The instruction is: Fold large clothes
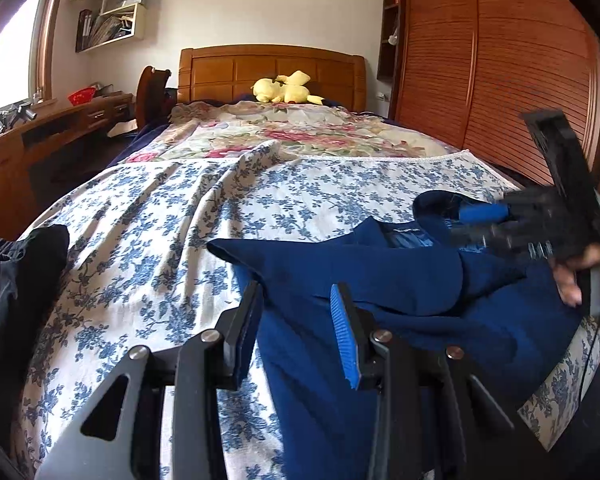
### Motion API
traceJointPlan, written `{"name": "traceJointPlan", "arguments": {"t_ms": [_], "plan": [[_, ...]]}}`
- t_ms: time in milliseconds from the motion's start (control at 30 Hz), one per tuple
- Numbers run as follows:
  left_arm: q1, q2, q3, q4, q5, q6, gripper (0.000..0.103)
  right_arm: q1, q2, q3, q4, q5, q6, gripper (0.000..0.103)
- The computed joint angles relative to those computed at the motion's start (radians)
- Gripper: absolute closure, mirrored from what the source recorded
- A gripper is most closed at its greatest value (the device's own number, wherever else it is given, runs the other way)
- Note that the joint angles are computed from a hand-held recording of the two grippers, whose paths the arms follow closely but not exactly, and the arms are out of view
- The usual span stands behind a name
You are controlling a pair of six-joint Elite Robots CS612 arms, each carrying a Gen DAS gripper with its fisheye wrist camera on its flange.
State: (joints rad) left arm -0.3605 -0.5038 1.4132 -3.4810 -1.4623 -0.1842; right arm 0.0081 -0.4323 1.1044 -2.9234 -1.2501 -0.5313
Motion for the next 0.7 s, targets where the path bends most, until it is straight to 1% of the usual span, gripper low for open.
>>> {"name": "traceJointPlan", "arguments": {"t_ms": [33,133,233,300,333,400,567,600,633,667,700], "plan": [[0.001,-0.001,0.002,0.001,0.005,-0.003,0.069,0.005,-0.003,0.013,0.016,0.016,-0.022,0.049],[0.004,-0.002,0.007,0.001,0.012,-0.007,0.069,0.02,-0.007,0.033,0.056,0.023,-0.082,0.048],[0.01,-0.004,0.011,0.0,-0.003,-0.019,0.069,0.032,-0.008,0.047,0.091,0.037,-0.136,0.048],[0.011,-0.005,0.014,-0.005,-0.007,-0.02,0.069,0.037,-0.006,0.046,0.112,0.04,-0.155,0.048],[0.011,-0.006,0.016,-0.007,-0.008,-0.016,0.069,0.04,-0.003,0.044,0.118,0.035,-0.158,0.045],[0.011,-0.006,0.016,-0.007,-0.013,-0.013,0.069,0.047,0.005,0.036,0.122,0.006,-0.163,0.044],[0.011,-0.006,0.016,-0.002,-0.017,-0.008,0.069,0.054,0.03,-0.005,0.141,-0.062,-0.144,0.044],[0.011,-0.006,0.016,-0.002,-0.017,-0.008,0.069,0.055,0.034,-0.01,0.138,-0.069,-0.148,0.045],[0.011,-0.006,0.016,-0.002,-0.017,-0.008,0.069,0.055,0.035,-0.012,0.134,-0.074,-0.154,0.061],[0.011,-0.006,0.016,-0.003,-0.019,-0.008,0.069,0.055,0.036,-0.015,0.138,-0.074,-0.162,0.073],[0.011,-0.006,0.016,-0.003,-0.02,-0.007,0.069,0.057,0.037,-0.019,0.138,-0.086,-0.172,0.096]]}}
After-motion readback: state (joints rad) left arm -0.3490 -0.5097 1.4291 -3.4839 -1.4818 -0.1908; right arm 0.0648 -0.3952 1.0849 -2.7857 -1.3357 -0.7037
